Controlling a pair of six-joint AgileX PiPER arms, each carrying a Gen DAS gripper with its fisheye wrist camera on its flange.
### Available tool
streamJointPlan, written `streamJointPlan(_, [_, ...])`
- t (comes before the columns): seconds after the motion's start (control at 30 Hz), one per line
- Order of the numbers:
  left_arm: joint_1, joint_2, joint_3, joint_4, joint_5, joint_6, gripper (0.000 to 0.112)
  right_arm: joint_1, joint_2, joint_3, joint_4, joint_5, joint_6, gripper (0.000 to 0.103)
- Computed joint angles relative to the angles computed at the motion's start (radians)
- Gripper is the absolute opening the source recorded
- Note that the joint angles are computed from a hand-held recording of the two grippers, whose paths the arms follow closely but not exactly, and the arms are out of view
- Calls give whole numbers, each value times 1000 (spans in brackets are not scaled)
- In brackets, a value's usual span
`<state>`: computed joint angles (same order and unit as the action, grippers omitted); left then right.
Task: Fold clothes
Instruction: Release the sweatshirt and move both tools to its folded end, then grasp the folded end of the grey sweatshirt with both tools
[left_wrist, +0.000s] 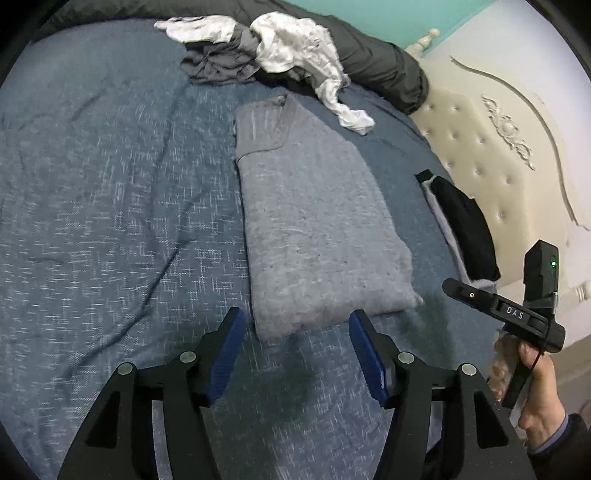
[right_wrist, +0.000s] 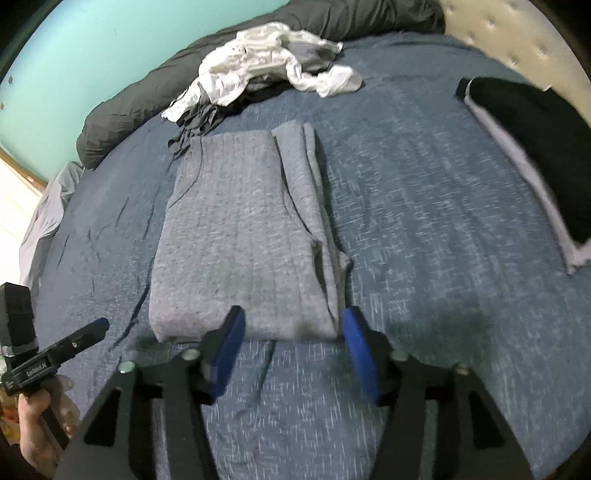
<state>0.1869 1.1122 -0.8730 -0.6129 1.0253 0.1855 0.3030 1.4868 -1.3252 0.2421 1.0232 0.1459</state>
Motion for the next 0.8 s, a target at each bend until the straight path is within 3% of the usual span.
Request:
streamJointPlan(0.53, [-99, 245, -32, -54, -167, -29, 64, -139, 288, -123, 233, 28, -262, 70])
streamJointPlan(0.8, [-98, 290, -21, -86, -200, 7, 74, -120, 363, -168, 247, 51, -307, 70])
